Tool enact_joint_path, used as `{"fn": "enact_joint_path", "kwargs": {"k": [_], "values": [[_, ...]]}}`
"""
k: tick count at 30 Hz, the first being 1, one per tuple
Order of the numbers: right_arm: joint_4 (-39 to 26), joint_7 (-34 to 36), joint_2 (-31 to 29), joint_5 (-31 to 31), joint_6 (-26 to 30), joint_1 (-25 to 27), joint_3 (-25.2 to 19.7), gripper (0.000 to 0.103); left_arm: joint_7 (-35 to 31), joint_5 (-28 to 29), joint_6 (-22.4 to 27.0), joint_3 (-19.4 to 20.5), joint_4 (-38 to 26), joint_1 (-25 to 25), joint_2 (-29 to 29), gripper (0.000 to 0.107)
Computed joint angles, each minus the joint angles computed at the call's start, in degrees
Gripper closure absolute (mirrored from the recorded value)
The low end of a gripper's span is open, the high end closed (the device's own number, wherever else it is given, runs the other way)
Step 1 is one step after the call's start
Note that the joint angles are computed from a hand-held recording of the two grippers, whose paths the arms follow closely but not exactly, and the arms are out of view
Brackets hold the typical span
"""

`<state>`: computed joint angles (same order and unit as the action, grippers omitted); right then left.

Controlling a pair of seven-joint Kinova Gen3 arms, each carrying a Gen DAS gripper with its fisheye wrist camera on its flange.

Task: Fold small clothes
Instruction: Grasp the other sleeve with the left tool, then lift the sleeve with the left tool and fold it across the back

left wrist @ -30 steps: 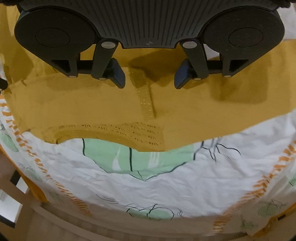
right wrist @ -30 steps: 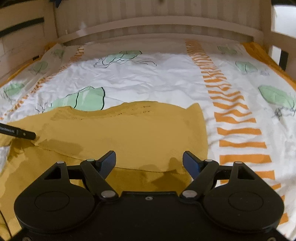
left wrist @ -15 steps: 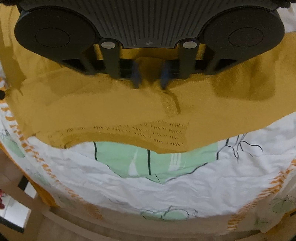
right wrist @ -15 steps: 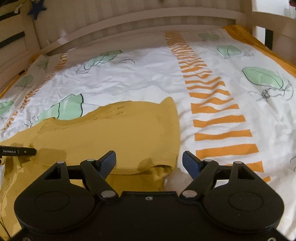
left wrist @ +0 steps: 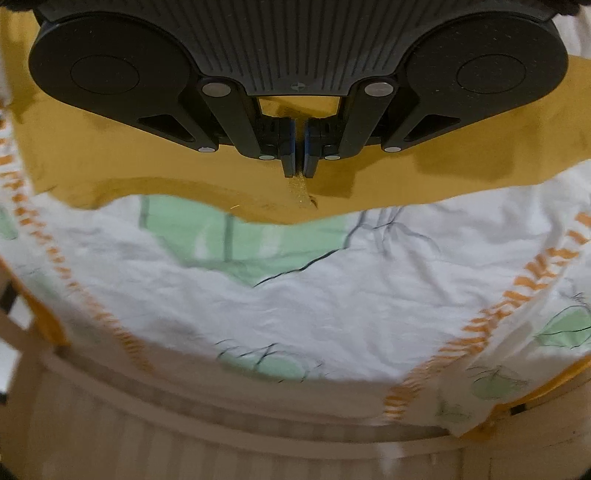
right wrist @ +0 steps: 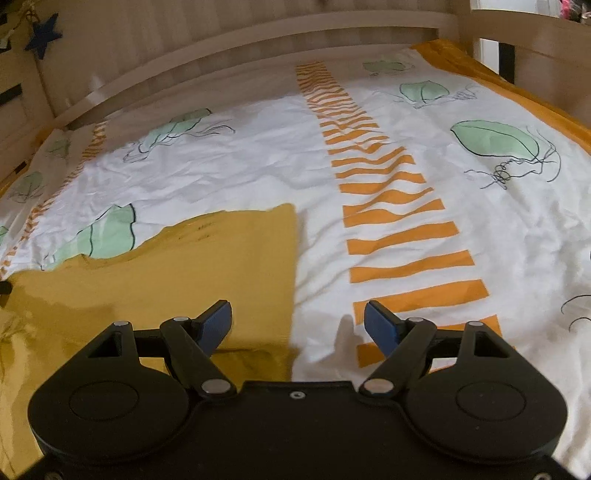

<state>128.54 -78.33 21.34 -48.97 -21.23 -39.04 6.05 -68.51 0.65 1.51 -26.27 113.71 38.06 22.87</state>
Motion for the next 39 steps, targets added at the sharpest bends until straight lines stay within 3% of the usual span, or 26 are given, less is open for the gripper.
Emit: {"fn": "enact_joint_path", "kwargs": {"k": [3,5,8,11,13,18,20,23,26,28,30,35,39], "values": [[-0.74,1.26,0.80,-1.36,0.94,-0.58,1.08,0.022,-1.09,1.67,3.55,4.90,-1.90,-5.16,1.02,0.104],[-1.12,0.81,1.26,-0.77,1.41,-0.07,0.87,0.022,0.49,-1.46,7.34,6.94,-4.03,-6.80,2.04,0.101],[-2.01,1.89,2.14,-1.46,3.13,-1.36,2.74,0.022,7.05,-8.31,11.51,4.01,-5.81,-3.16,3.51,0.101],[-4.02,6.55,3.62,-5.93,9.14,-5.90,9.40,0.022,9.13,-11.97,15.10,5.10,-7.21,-3.65,3.94,0.094],[-4.17,6.23,4.04,-5.85,10.32,-7.20,11.13,0.021,5.95,-10.11,13.83,9.30,-5.88,-8.25,2.64,0.083],[-4.82,4.46,4.36,-4.91,14.04,-12.36,18.05,0.021,0.30,-1.26,11.58,20.21,-3.79,-20.18,1.67,0.080],[-5.03,3.00,4.33,-4.38,15.18,-13.32,19.62,0.021,0.70,-3.13,11.74,19.83,-3.57,-19.89,1.36,0.079],[-3.96,-0.76,2.92,-2.48,13.03,-12.36,18.08,0.021,5.53,-9.09,11.69,15.04,-2.87,-14.77,0.62,0.078],[-2.86,-2.65,2.04,-2.11,10.66,-14.87,20.04,0.020,5.90,-10.48,10.89,15.88,-0.86,-15.83,-0.76,0.078],[-2.53,-1.55,1.70,-3.29,9.68,-16.88,21.60,0.019,4.73,-9.94,10.90,18.56,0.13,-18.85,-1.40,0.078],[-2.53,-0.60,1.13,-3.42,8.86,-16.33,20.37,0.019,3.59,-9.15,9.96,20.46,1.75,-21.48,-2.45,0.078],[-2.75,2.69,0.00,-3.38,7.10,-13.75,15.15,0.017,2.64,-9.17,7.85,19.30,4.93,-22.67,-4.92,0.078],[-2.69,2.85,-0.40,-0.38,4.93,-9.33,7.93,0.016,-0.38,-6.39,7.26,22.97,6.88,-29.47,-7.24,0.078]]}}
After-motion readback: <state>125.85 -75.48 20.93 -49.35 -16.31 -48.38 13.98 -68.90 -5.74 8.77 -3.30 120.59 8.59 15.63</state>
